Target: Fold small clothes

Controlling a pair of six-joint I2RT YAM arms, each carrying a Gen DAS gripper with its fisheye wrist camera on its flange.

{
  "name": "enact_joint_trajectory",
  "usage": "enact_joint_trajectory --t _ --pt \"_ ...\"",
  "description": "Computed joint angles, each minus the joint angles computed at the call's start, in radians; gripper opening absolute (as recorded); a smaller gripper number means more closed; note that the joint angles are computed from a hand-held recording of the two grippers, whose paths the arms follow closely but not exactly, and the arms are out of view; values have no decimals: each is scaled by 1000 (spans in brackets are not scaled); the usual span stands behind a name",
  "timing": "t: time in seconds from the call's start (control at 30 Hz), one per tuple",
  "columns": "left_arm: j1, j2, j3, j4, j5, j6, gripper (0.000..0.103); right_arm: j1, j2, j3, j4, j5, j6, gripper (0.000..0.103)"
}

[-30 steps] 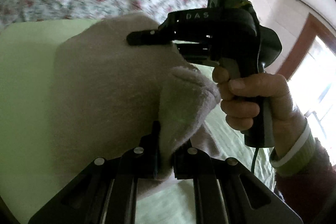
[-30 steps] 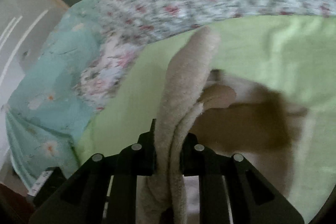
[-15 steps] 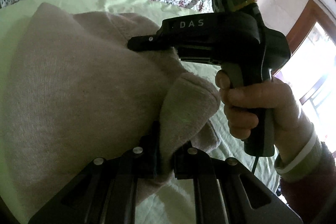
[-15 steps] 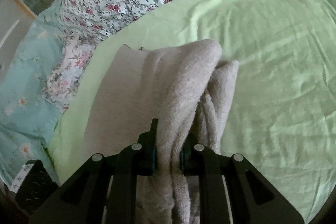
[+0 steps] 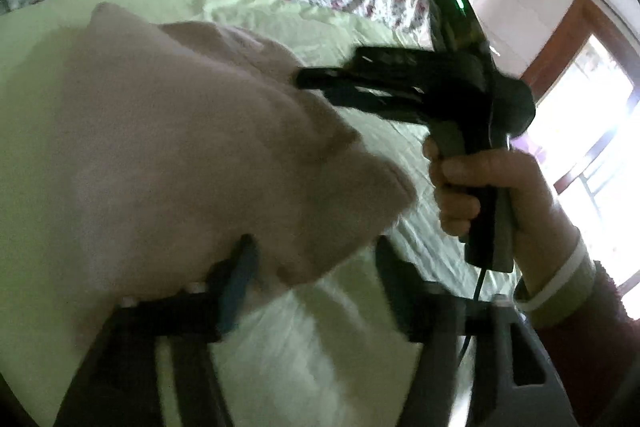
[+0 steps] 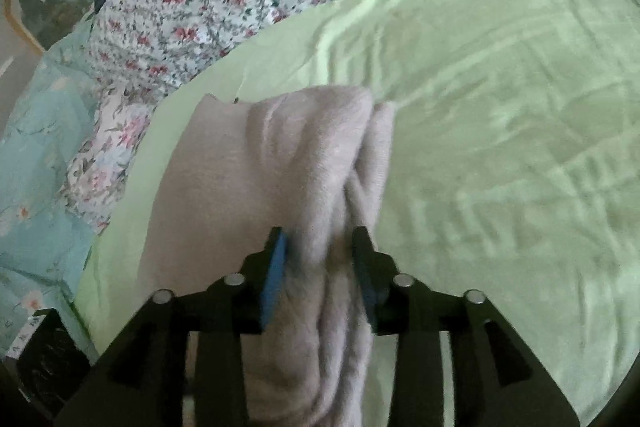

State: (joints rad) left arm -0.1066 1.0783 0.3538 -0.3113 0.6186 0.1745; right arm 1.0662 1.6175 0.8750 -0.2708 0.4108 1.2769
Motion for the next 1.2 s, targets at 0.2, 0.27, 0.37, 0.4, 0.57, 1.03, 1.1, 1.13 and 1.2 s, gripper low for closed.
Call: enact_joint_trajectory --t 0.2,0.27,0.37,0.4,0.57,1.03,1.1,1.13,1.2 --pt "335 28 101 -238 137 232 83 78 -46 -46 -19 42 127 64" --pt "407 120 164 -259 171 263 83 89 -42 -64 16 32 144 67" --pt "419 225 220 -189 132 211 85 91 -28 -86 68 17 159 69" --pt "416 268 242 -172 126 194 85 87 -27 -100 96 10 163 69" --pt "393 488 355 -91 128 112 85 61 -31 -139 176 -4 148 69" --pt "287 726 462 45 146 -11 63 -58 68 -138 347 -178 2 46" --pt "286 702 444 59 144 0 56 -52 82 -125 341 -175 12 41" --pt "288 690 439 57 143 9 54 -39 85 -100 305 -152 3 37" --pt "298 663 432 38 149 28 50 -14 82 -66 255 -112 13 34"
